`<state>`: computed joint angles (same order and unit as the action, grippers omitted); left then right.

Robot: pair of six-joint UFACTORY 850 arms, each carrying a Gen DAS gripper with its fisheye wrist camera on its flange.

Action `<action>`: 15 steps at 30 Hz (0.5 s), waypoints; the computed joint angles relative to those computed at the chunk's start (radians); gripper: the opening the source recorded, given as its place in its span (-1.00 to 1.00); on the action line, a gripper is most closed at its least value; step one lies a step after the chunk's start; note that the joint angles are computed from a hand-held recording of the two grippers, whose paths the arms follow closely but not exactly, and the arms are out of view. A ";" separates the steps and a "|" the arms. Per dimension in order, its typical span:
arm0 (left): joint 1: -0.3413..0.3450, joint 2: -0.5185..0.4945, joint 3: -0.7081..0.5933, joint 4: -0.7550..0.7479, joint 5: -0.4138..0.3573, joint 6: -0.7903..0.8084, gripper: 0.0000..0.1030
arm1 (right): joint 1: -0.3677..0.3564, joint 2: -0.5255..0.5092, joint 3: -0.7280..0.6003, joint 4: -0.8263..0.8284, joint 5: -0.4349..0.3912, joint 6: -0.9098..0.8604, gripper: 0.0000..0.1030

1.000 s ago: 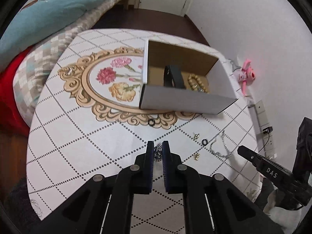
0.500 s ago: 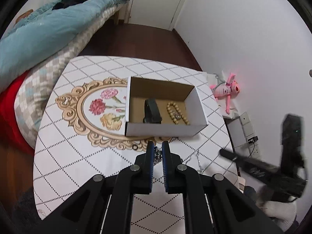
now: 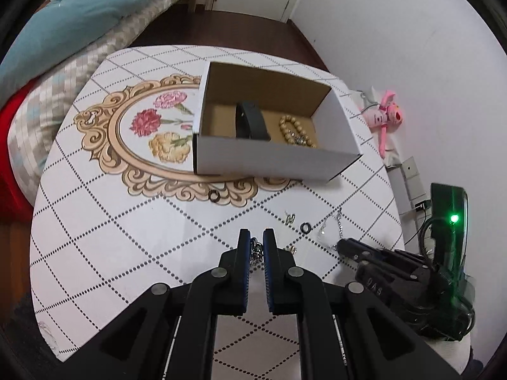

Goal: Organize jewelry
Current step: 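Lift both chains over the white box while both tools open to drop them inside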

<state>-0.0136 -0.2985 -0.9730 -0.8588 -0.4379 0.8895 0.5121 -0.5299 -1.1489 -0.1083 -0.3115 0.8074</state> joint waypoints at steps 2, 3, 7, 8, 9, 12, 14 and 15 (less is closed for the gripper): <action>0.001 0.004 0.004 -0.004 -0.001 0.001 -0.90 | -0.007 0.009 0.013 0.054 0.018 -0.040 -0.93; 0.003 0.010 0.006 -0.008 -0.004 0.004 -0.90 | -0.014 0.025 0.034 0.105 0.050 -0.072 -0.93; 0.011 0.029 0.005 -0.037 -0.017 0.030 -0.90 | -0.038 0.096 0.094 0.337 0.130 -0.262 -0.93; 0.012 0.034 0.003 -0.046 -0.023 0.038 -0.90 | -0.043 0.119 0.106 0.421 0.145 -0.344 -0.93; 0.013 0.041 0.001 -0.056 -0.029 0.047 -0.90 | -0.047 0.137 0.109 0.469 0.152 -0.394 -0.93; 0.017 0.052 -0.013 -0.082 -0.056 0.062 -0.90 | -0.052 0.172 0.095 0.524 0.163 -0.458 -0.93; 0.021 0.057 -0.027 -0.102 -0.078 0.071 -0.90 | -0.064 0.193 0.079 0.655 0.161 -0.599 -0.93; 0.022 0.060 -0.037 -0.111 -0.091 0.075 -0.90 | -0.071 0.201 0.071 0.714 0.157 -0.665 -0.93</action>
